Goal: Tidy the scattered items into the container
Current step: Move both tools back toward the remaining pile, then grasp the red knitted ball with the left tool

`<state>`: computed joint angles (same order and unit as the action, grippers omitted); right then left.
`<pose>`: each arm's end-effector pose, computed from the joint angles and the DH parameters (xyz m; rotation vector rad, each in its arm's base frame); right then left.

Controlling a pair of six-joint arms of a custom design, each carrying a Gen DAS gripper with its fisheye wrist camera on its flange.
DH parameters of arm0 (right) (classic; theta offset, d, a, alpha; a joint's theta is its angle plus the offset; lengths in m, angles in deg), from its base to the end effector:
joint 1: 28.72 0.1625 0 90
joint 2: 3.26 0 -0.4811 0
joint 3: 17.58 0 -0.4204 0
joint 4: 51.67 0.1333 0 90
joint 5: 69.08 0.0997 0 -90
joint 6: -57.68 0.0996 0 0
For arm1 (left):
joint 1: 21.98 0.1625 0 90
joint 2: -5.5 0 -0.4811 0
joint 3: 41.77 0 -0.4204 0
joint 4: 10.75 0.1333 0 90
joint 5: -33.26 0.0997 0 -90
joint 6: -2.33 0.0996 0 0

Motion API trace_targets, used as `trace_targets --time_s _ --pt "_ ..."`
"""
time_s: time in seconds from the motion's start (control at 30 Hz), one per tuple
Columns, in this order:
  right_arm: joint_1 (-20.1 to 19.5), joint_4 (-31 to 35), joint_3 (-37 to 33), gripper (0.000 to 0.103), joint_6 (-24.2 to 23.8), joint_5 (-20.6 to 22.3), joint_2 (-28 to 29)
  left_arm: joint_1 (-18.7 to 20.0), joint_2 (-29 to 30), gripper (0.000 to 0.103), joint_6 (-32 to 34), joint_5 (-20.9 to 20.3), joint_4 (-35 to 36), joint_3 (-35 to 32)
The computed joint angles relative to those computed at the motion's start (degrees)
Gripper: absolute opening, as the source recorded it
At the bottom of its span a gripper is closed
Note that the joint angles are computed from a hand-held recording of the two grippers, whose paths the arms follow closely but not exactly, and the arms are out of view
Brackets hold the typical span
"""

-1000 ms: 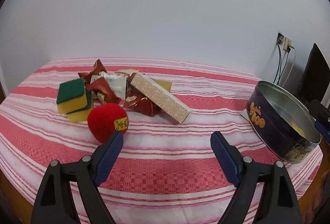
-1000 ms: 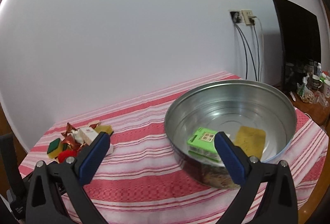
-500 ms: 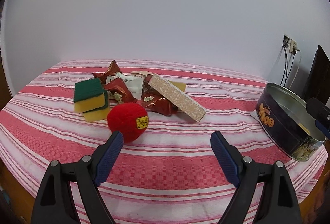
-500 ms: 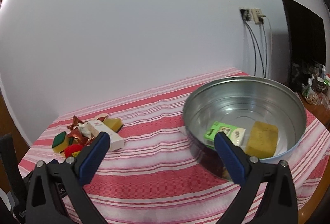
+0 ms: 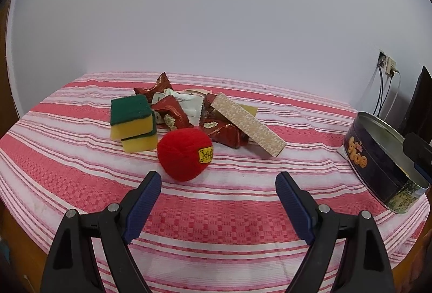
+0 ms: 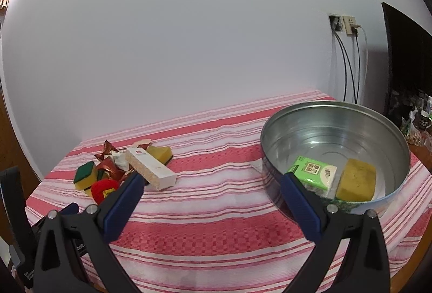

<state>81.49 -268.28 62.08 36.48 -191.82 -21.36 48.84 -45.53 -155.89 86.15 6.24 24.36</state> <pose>0.3425 -0.7003 -0.0026 0.3944 -2.2153 1.4047 -0.0548 -0.7462 0.3004 0.3895 2.2183 -1.2080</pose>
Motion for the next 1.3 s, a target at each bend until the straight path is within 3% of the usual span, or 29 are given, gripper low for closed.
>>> trace_targets --time_s 0.13,0.37,0.47,0.77,0.9,1.0,1.13,1.2,1.3 --pt "0.1 0.3 -0.6 0.103 -0.9 0.3 0.4 0.3 -0.6 0.088 0.6 -0.4 -1.4 0.2" --pt "0.1 -2.4 -7.9 0.103 -7.7 1.9 4.0 1.0 -3.3 0.088 8.2 -2.0 -14.8 2.1" --pt "-0.2 -0.4 -12.1 0.103 -8.5 3.9 5.8 1.6 -3.2 0.088 10.0 -1.3 -17.7 1.6" --pt "-1.9 12.6 -22.8 0.103 -8.0 10.7 10.4 3.1 -0.5 0.088 8.3 0.4 -11.9 -1.8" --pt "-2.6 11.0 -23.8 0.103 -8.3 13.4 11.7 2.6 -0.6 0.088 11.4 -0.3 -16.8 -1.0" --pt "-2.6 6.5 -24.7 0.103 -12.5 14.4 13.3 2.6 0.6 0.088 10.3 0.9 -13.3 -4.0" --pt "-2.1 9.4 -26.3 0.103 -15.5 13.8 14.2 2.1 -0.5 0.088 13.1 -0.3 -18.9 -1.7" --pt "-1.9 9.8 -26.7 0.103 -16.8 13.4 14.5 2.0 0.0 0.088 12.4 -0.6 -16.2 -3.2" --pt "-2.0 10.9 -27.1 0.103 -16.0 13.0 14.4 2.2 3.6 0.088 9.8 -3.6 -4.1 -10.4"
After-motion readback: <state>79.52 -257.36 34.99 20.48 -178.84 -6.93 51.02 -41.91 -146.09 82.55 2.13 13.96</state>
